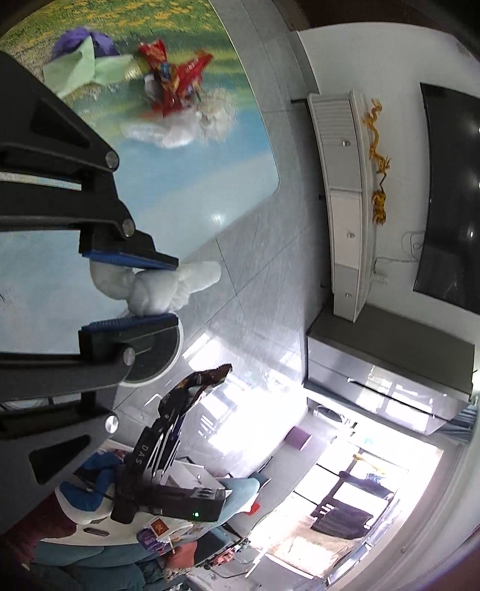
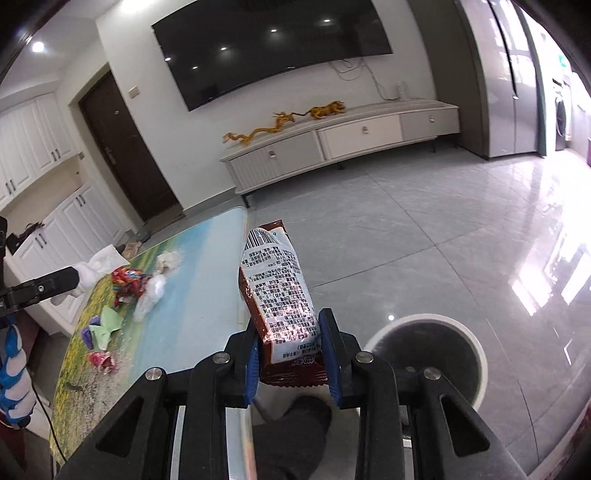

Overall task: Collect trash
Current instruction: 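Carry both items to the bin and open both tools to drop them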

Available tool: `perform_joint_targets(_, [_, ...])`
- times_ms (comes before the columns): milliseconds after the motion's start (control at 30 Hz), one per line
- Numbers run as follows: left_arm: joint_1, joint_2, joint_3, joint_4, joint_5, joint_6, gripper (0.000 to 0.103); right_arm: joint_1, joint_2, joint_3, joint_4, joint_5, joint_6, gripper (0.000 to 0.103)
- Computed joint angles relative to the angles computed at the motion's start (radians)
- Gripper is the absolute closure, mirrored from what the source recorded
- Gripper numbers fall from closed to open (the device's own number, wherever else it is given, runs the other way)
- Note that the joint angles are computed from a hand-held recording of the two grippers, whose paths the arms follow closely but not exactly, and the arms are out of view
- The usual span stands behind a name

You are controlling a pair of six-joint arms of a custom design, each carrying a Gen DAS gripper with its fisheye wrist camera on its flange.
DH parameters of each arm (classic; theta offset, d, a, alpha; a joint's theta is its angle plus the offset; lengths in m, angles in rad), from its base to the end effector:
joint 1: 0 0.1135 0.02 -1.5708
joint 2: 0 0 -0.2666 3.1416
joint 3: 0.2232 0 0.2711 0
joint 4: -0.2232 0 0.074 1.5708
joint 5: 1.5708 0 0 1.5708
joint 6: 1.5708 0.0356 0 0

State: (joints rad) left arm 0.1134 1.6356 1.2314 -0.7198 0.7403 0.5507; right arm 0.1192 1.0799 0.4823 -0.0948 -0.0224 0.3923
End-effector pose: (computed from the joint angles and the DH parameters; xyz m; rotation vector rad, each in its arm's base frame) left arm 0.3478 0.0154 0.2403 0.7274 2.2979 -0.7030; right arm 0.2293 0.0283 0.1795 0.2985 2.2606 0.2957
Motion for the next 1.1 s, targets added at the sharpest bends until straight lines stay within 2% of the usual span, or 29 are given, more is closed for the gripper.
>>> perform_joint_targets(167, [-0.233, 0.021, -0.014, 0.077, -0.080, -0.133, 0.080, -0.223, 0.008, -0.058, -0.005, -0.075, -0.063, 0.075])
perform_joint_targets(300, [-0.405, 0.130, 0.043, 0.130, -0.159, -0.243, 0.080, -0.356, 0.135, -0.071, 0.070, -0.127, -0.107, 0.075])
perform_joint_targets(500, [-0.556, 0.291, 0.149, 0.174, -0.217, -0.345, 0.078, -0.485, 0.345, -0.047, 0.175, -0.174, -0.151, 0.072])
perform_joint_targets(567, [-0.581, 0.342, 0.189, 0.174, -0.218, -0.370, 0.072, -0.500, 0.405, -0.033, 0.202, -0.176, -0.164, 0.066])
perform_joint_targets(633, [-0.598, 0.372, 0.206, 0.189, -0.224, -0.389, 0.059, -0.506, 0.454, -0.024, 0.230, -0.166, -0.168, 0.049])
perform_joint_targets(667, [-0.601, 0.376, 0.203, 0.198, -0.225, -0.396, 0.053, -0.510, 0.471, -0.022, 0.242, -0.167, -0.168, 0.049])
perform_joint_targets(867, [-0.573, 0.355, 0.166, 0.203, -0.207, -0.365, 0.052, -0.515, 0.499, -0.029, 0.264, -0.175, -0.155, 0.049])
perform_joint_targets(1100, [-0.497, 0.206, 0.040, 0.281, -0.201, -0.364, 0.053, -0.461, 0.279, -0.059, 0.157, -0.158, -0.119, 0.049])
